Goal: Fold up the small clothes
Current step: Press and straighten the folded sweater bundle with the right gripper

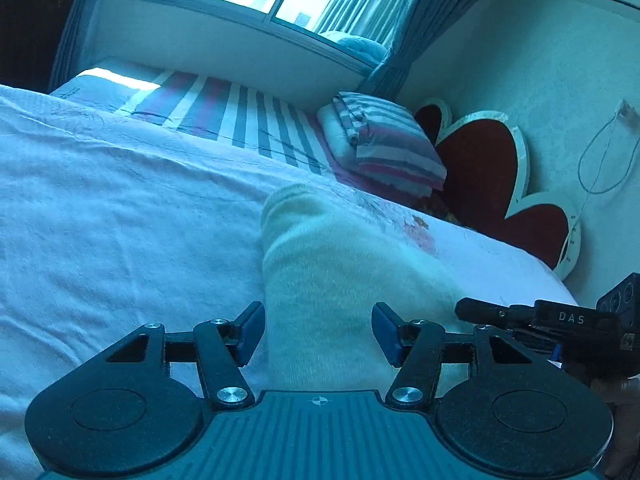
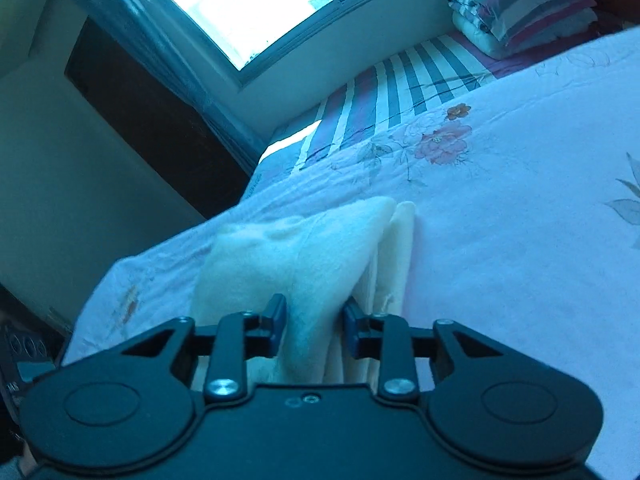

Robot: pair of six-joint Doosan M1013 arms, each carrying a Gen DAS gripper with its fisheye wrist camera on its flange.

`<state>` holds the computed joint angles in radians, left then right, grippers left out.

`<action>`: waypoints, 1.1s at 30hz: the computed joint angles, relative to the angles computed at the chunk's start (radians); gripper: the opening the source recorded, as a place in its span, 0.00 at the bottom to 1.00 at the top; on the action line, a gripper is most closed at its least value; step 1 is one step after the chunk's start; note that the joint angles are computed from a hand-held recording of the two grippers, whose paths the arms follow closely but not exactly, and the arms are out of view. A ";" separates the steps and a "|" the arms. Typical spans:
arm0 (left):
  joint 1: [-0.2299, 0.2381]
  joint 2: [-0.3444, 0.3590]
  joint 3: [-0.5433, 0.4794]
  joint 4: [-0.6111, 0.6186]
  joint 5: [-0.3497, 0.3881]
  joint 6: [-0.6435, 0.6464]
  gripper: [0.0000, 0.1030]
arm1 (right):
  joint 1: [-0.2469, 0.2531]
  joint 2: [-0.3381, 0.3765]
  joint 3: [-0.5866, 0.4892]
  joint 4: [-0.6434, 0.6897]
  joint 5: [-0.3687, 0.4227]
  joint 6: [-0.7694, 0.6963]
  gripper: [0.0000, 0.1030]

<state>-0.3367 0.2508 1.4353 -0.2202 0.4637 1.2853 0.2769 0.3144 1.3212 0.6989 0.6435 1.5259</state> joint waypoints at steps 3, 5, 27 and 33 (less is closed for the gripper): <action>0.017 0.031 -0.042 -0.020 0.045 -0.008 0.56 | -0.041 0.058 -0.046 0.199 0.099 -0.026 0.49; 0.025 0.051 -0.064 -0.045 0.073 0.002 0.56 | -0.054 0.091 -0.074 0.287 0.157 -0.057 0.49; -0.039 0.068 -0.110 0.242 0.104 -0.090 0.74 | -0.009 0.053 -0.077 -0.119 0.063 0.074 0.21; -0.023 0.018 -0.042 0.063 0.040 0.058 0.74 | -0.012 -0.013 -0.013 -0.078 0.052 0.014 0.26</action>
